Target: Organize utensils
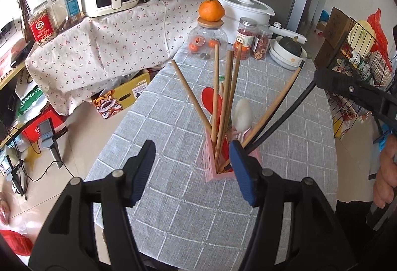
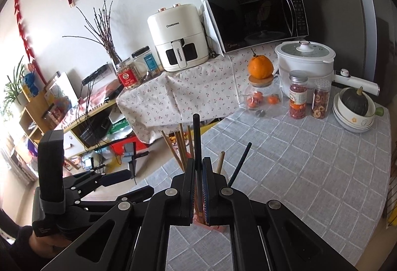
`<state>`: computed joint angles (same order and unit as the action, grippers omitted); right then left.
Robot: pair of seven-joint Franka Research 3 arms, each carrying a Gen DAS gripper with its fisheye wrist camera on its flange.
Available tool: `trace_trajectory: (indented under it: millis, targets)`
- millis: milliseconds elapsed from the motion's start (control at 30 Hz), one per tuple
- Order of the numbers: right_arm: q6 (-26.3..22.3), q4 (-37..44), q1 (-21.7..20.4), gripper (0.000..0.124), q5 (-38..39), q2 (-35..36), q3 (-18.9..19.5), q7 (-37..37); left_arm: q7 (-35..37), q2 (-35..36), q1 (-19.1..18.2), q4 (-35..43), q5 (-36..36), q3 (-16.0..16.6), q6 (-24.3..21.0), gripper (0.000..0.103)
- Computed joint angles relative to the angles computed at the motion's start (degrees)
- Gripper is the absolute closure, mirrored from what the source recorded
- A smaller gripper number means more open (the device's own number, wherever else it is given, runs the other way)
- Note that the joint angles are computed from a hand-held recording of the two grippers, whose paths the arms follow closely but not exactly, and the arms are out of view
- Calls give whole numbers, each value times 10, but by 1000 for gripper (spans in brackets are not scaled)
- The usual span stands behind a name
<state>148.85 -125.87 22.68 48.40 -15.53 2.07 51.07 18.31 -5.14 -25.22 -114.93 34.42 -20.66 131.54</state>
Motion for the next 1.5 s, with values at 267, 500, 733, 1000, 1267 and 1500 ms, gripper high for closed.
trace_trajectory:
  millis: [267,500,733,1000,1267,1500]
  targets:
    - [-22,13,1,115,10,20,0,3,8,0,0,0,-6,0,8,40]
    - [-31,-4,-13,104,28,-24,-15,-18,3,4,-3,7,-3,-2,24,35]
    - [-39,-45,-47,77,-26,-90,-34,-2,-21,13,-13,19,-7,-7,49,27]
    - [-34,-96,-99,48,-111,-148,-45,42,-83,44,-44,71,46,-23,-4,11]
    - [-21,-134,-144,31,-214,-168,-29,101,-127,83,-86,132,89,-22,-117,2]
    - [-2,-151,-150,28,-278,-174,-16,123,-122,100,-110,155,104,-15,-138,2]
